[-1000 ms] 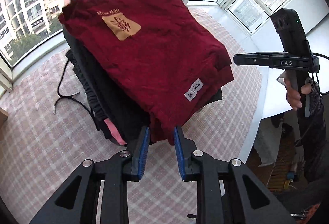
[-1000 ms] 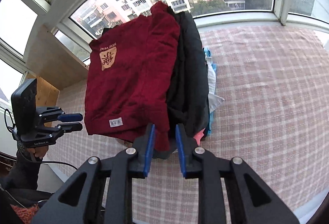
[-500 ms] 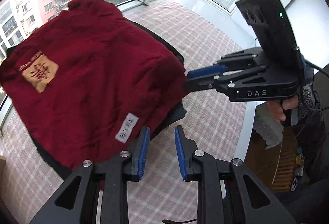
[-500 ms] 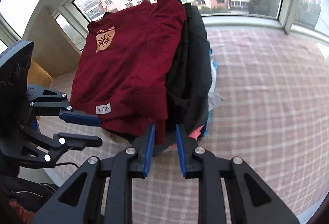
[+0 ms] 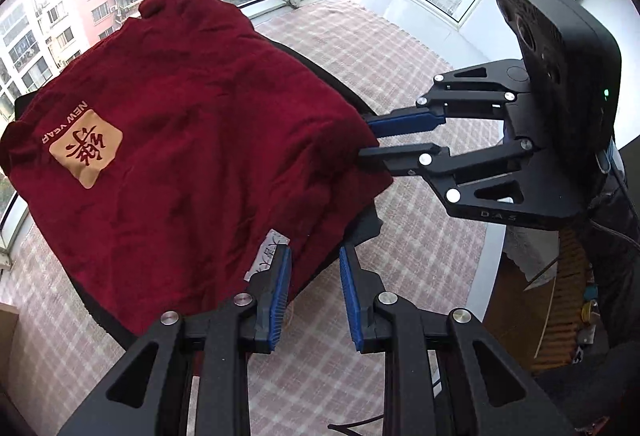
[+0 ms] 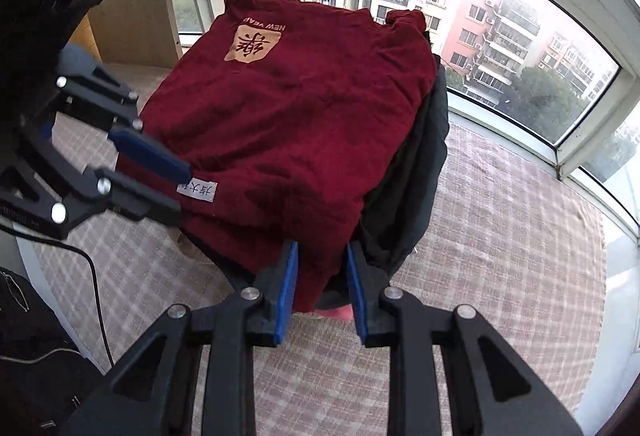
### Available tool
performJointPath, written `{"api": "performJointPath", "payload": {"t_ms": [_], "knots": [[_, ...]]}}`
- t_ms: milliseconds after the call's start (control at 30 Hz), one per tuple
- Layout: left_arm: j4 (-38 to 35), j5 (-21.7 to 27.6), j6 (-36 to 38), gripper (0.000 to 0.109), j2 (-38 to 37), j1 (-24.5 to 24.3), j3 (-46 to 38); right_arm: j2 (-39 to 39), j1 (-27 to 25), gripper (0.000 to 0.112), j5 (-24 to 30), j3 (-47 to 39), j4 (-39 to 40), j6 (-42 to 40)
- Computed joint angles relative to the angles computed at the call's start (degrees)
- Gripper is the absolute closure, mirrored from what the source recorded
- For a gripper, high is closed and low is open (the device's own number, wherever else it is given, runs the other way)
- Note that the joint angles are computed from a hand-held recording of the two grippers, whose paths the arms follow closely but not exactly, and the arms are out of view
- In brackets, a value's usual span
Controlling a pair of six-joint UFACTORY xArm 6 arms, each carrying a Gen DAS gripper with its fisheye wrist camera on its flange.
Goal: Fold clothes
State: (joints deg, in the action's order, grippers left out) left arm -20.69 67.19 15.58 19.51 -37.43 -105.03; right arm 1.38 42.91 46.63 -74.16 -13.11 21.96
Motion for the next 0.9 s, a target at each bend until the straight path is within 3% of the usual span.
{"api": "performJointPath", "payload": {"t_ms": [100, 300, 400, 500, 567, 667, 767, 900], "knots": [[1.7, -0.6, -1.8, 0.085, 0.9, 1.9, -2.2, 1.0, 1.2, 0.073, 2.0, -1.3, -2.0, -1.1], [3.4, 2.1, -3.7, 0.084, 4.8, 4.7, -8.8, 3.2, 1.2, 0.073, 4.0, -4.2, -9.9, 1.9], [3.2, 2.2, -3.8, 0.084, 4.7, 4.9, -7.8, 2.8, 0.8, 0.073, 3.0, -4.4, -10.4, 3.0], [1.4, 2.1, -3.7, 0.084, 3.4, 5.1, -5.7, 1.3, 1.2, 0.073, 3.4, -3.6, -6.0, 0.6], [-1.9, 1.8, -2.4, 0.084, 1.6, 4.4, -2.9, -0.1, 1.0, 0.073, 2.5, -1.8, -2.3, 0.6], [-0.5, -0.1, 1.0, 0.081, -0.5, 1.1, 0.6, -2.5, 1.6, 0.073, 1.1, 1.9, -2.8, 3.9], [2.8, -1.6, 3.3, 0.080, -0.4, -2.7, 1.3, -2.5, 0.9, 0.073, -0.6, 3.6, 0.5, 5.5], [14.2, -6.9, 2.4, 0.080, 0.3, -7.2, 2.4, -5.3, -0.6, 0.073, -5.7, 8.6, 8.7, 5.5]]}}
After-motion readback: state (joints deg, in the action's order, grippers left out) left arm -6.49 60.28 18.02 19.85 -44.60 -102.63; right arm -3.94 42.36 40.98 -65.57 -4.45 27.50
